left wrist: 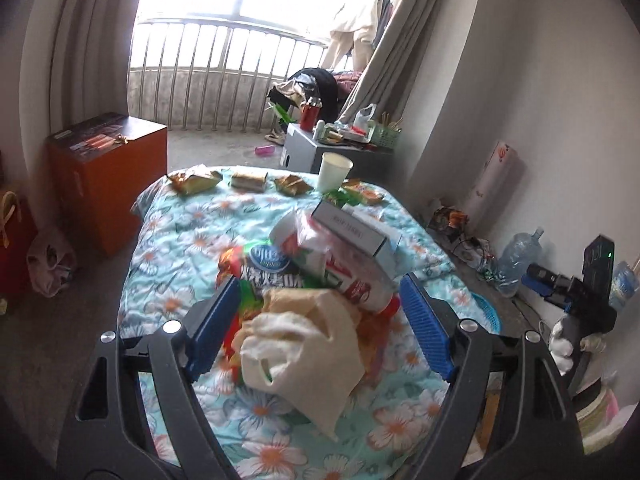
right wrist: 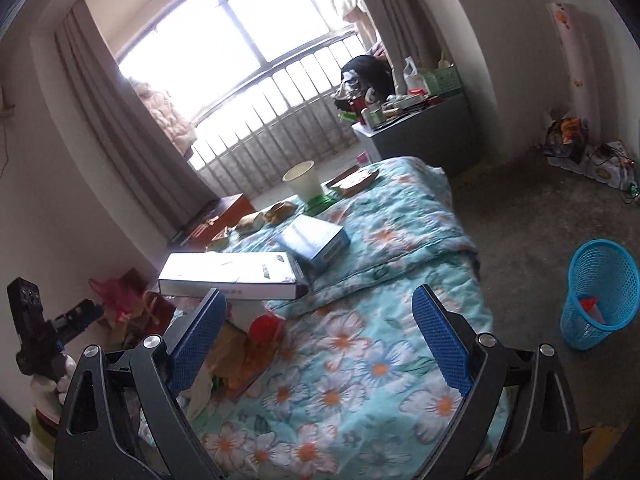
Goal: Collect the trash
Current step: 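Move both open tools back over the bed, then reach both tools toward the white cloth bag on the bed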
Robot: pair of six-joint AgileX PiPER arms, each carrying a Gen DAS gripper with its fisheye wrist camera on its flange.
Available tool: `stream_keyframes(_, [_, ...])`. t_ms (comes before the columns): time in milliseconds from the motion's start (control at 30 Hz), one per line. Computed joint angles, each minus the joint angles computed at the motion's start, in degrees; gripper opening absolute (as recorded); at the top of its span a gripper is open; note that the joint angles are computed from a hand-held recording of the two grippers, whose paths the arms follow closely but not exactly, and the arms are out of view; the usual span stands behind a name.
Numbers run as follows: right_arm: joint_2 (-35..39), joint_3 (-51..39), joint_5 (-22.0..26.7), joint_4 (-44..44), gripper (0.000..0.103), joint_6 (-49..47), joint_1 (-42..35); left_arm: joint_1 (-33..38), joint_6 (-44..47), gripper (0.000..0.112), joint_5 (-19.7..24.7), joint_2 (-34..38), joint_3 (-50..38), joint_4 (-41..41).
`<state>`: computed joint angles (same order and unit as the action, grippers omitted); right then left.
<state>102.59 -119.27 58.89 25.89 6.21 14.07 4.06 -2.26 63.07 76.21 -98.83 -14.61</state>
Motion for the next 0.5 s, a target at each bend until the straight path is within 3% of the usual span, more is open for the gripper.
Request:
stream_keyframes(100, [1.0,0.3,-0.1,0.5,0.091,0.3,3.2,-4.6,-1.1,0.077,-2.7,-2.4,6.9,4.2])
stream_keyframes(233, [4.1,-0.6,1.2,1.0,0.079,1.9,6.3,-11.5,-3.2,0.074,-5.6,-1.0,11.5,6.9])
stream_keyframes(333, [7.1,-0.9,2.4,3.9,0.067,2.9,7.5,-19.8,-10.4,0.071,-8.7,1.9,13.0,17.9])
stream_keyframes(500, [10.4,-1.9,4.6,6.9,0.061,4.4,8.4,-25.1,-18.2,0.059,-9.4,6.5,13.1,31.4])
